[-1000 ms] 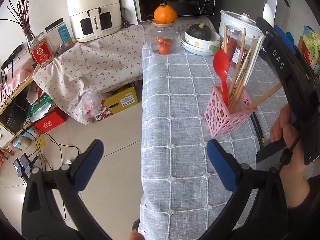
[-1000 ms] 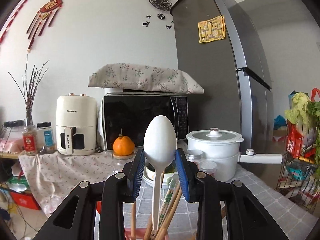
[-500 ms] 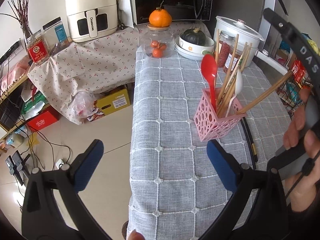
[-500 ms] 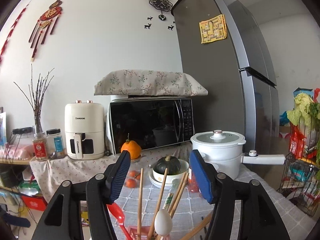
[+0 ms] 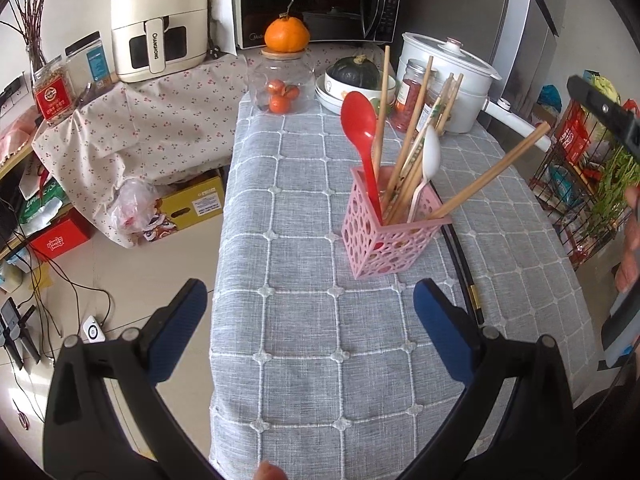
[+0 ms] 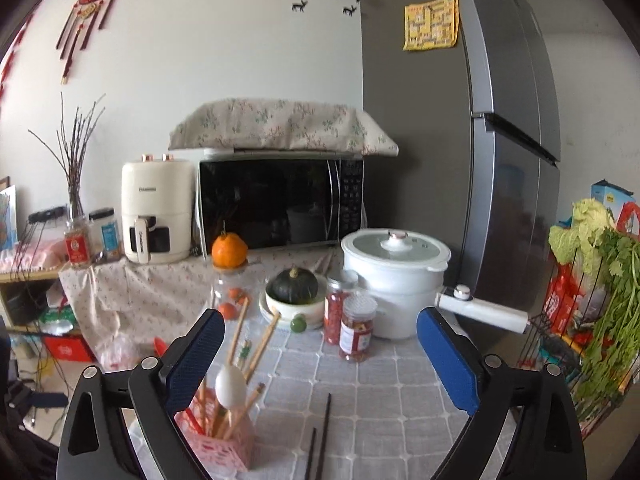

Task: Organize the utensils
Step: 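Move the right tool to the black chopsticks and grasp one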

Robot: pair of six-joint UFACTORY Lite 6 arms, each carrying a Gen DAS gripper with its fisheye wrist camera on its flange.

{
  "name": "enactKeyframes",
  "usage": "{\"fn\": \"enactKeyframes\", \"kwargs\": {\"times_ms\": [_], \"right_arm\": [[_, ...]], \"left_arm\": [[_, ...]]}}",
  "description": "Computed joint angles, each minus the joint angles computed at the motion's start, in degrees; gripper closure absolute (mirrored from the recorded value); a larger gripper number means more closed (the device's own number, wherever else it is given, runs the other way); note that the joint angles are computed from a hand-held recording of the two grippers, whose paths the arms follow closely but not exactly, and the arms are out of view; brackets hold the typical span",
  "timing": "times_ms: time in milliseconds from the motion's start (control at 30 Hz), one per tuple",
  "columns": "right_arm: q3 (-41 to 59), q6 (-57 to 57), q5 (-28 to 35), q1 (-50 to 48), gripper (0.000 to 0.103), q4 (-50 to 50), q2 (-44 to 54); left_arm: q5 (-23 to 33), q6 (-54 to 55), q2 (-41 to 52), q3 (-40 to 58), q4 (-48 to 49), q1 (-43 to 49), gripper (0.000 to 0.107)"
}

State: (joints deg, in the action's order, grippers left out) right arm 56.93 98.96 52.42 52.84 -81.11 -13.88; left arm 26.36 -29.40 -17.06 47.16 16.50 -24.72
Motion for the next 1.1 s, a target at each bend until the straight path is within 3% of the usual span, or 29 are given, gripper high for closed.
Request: {"fn": "enactKeyframes", "kwargs": {"times_ms": [200,300,433,533,700,967,1100], "right_arm": [[-9.65,-4.53,-15.31,-14.94,0.004,11.13,-4.56],[-10.49,-14.20,-25.07,-24.02,0.004,20.66,-0.41],[-9.00,-29.02,-33.27,-30.70,0.004,34.25,7.77],[-5.14,-43.81,-34.92,-32.79,0.004,47.88,15.97],[1.64,-53.25,-34.84,-34.57,0.004,57.30,27.27],[9.33,-57.02,-33.13,-36.29,0.004,62.24,37.12],[11.58,-53.41,-31.73,-35.31,0.004,58.65,40.04]], "left_arm": [[-4.62,-2.48,1.80,-1.70,-0.30,-1.71,0.004],[-7.57,-3.95,2.61,-2.58,0.25,-2.19,0.004],[-9.39,-7.89,5.87,-1.89,3.51,-3.19,0.004],[-8.10,-9.54,8.81,-0.25,5.56,-4.54,0.004],[-7.71,-8.73,10.76,0.82,5.00,-5.64,0.004],[-7.12,-9.29,10.98,0.42,7.45,-6.63,0.004],[-7.24,-8.60,10.62,0.15,7.05,-6.45,0.004]]}}
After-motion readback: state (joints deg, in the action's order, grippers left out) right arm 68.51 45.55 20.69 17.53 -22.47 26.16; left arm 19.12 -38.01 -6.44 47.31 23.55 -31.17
